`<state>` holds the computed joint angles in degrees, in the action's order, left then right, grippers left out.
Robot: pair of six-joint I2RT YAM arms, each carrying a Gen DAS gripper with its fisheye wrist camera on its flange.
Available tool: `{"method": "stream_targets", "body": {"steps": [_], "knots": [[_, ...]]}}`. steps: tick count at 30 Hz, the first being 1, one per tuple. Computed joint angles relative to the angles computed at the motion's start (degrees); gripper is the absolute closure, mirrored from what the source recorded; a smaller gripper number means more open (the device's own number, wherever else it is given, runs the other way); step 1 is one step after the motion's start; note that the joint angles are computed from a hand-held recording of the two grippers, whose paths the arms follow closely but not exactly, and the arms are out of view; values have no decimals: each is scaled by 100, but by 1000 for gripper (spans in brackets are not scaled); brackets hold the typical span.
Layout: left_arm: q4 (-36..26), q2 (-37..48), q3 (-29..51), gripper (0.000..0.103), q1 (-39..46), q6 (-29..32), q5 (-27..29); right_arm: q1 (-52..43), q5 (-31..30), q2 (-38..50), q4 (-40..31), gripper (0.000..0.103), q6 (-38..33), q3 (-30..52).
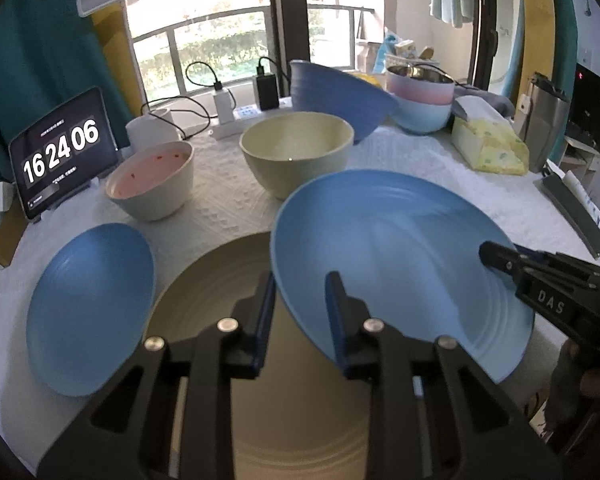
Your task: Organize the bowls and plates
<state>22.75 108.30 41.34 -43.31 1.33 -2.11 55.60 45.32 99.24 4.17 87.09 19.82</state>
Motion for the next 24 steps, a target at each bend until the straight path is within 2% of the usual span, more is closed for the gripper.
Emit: {"method": "stream_targets", "body": {"steps": [14,24], "knots": [[473,-564,-750,76,644,56,475,468,256,122,-1570,84,340,1083],[751,-707,-1112,76,1228,167,768,537,234,551,-1961,84,56,1907]]}}
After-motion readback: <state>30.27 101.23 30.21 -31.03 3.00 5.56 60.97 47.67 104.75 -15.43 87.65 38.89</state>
